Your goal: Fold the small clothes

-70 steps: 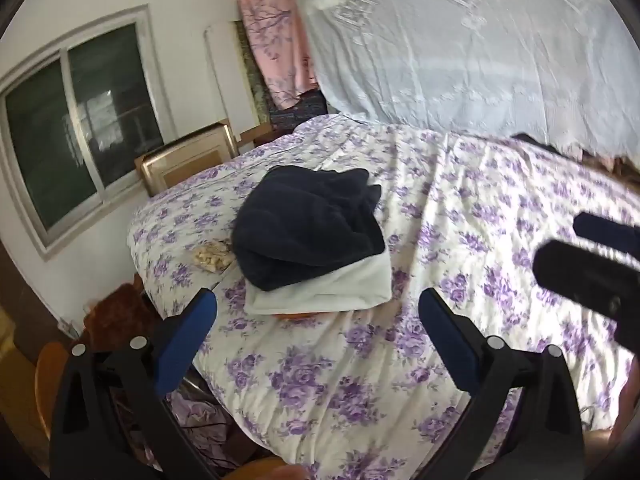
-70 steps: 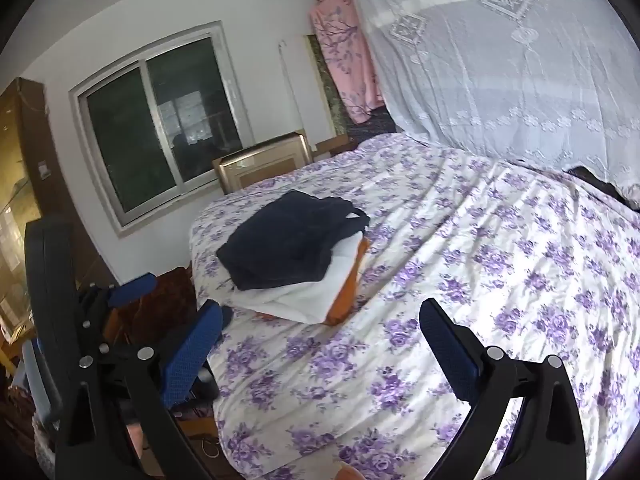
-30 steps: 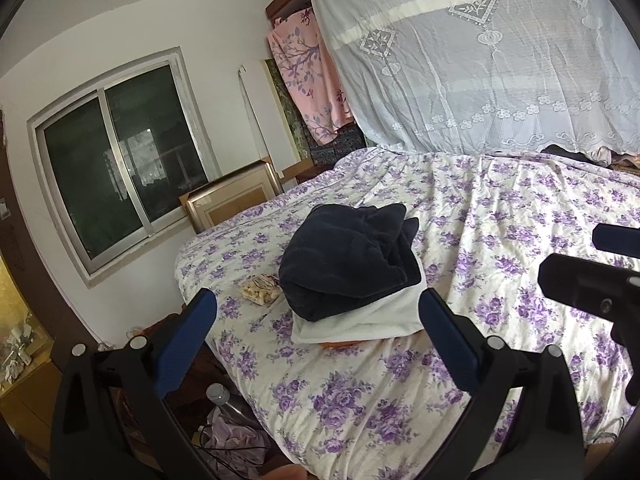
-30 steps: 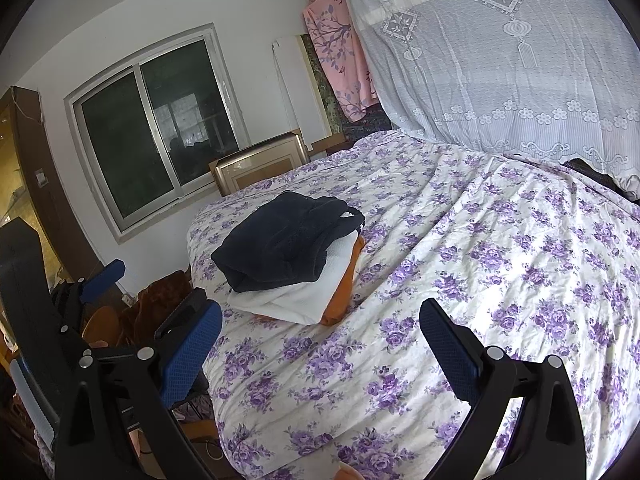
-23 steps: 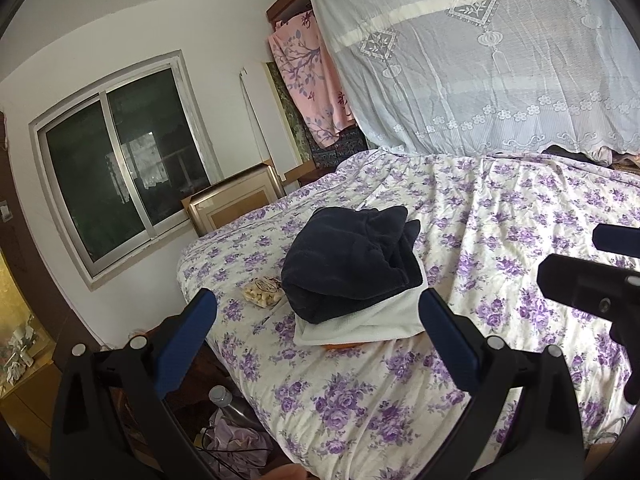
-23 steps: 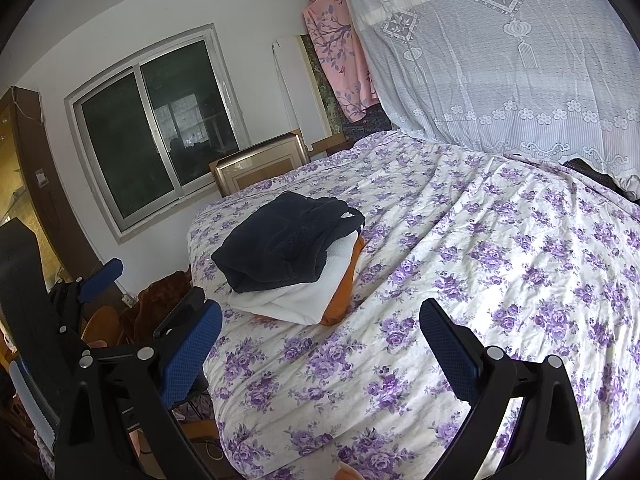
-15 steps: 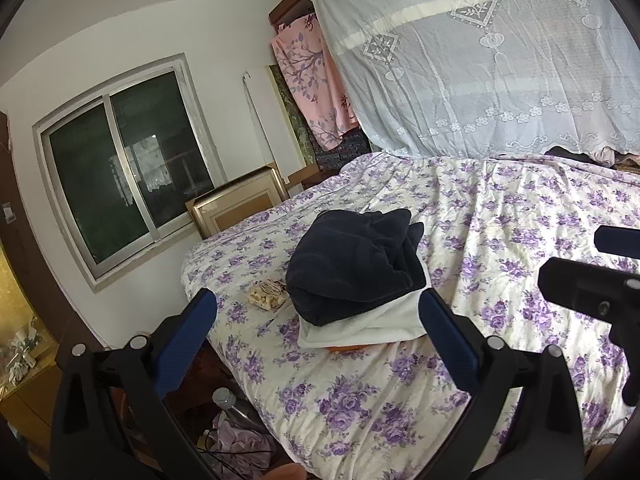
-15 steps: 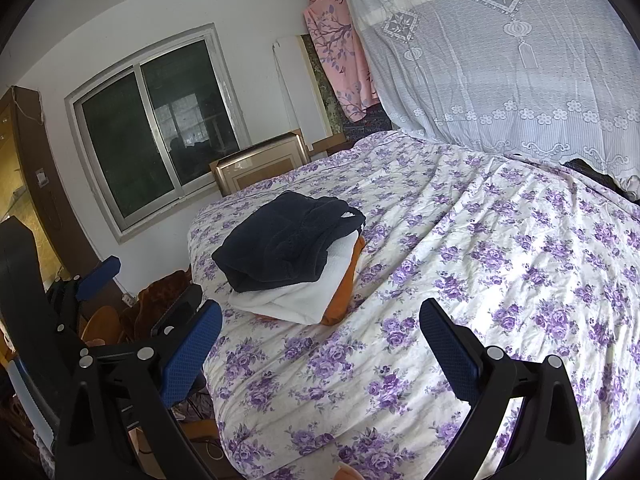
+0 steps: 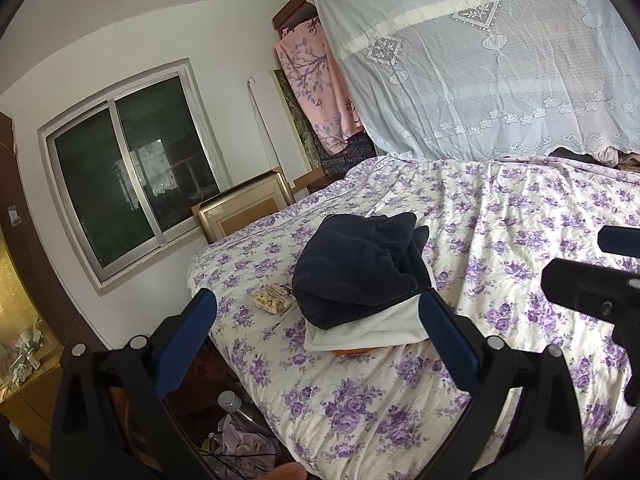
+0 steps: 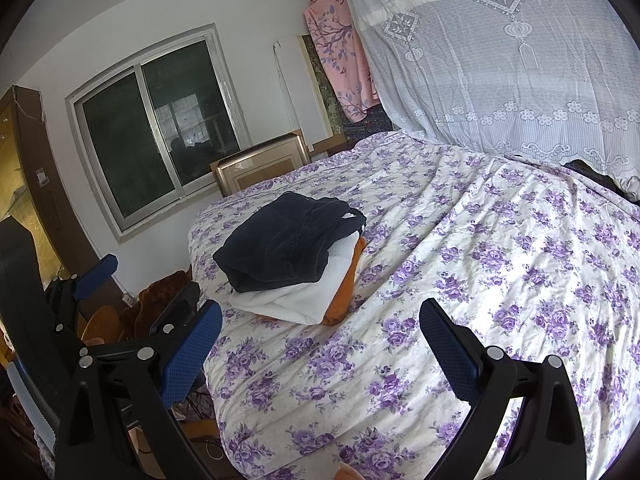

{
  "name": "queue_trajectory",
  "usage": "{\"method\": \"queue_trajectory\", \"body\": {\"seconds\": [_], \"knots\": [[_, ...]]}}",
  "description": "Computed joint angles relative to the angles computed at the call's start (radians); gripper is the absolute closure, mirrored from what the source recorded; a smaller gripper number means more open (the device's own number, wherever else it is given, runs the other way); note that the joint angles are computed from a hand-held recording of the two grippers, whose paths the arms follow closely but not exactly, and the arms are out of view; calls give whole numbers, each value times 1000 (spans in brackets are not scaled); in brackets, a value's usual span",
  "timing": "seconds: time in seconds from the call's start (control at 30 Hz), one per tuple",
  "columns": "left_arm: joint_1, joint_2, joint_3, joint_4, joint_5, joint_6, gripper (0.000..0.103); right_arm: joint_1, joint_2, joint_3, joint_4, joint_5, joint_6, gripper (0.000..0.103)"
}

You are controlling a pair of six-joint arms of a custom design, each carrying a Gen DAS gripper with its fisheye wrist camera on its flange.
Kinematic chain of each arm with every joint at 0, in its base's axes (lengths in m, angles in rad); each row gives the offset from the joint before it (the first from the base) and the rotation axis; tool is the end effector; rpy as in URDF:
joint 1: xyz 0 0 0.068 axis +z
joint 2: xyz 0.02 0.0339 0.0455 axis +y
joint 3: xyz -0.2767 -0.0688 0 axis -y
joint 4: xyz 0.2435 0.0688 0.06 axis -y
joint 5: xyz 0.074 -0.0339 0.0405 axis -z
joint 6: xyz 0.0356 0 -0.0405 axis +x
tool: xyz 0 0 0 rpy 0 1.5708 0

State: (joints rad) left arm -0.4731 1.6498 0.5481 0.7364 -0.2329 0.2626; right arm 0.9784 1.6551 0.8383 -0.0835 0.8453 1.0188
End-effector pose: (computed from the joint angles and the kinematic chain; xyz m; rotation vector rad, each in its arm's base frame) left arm 0.2769 -0.1325 0.1605 0.5464 1.8476 0.0846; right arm 0.1976 0.2459 0.1763 0.3703 2.0866 0.1034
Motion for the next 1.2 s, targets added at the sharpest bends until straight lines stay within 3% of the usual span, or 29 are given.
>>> {"method": "queue_trajectory", "body": {"seconds": [1.2], "knots": [[-10,10,-20,53,-31,21,4,3,4,2,2,3,1,3]]}}
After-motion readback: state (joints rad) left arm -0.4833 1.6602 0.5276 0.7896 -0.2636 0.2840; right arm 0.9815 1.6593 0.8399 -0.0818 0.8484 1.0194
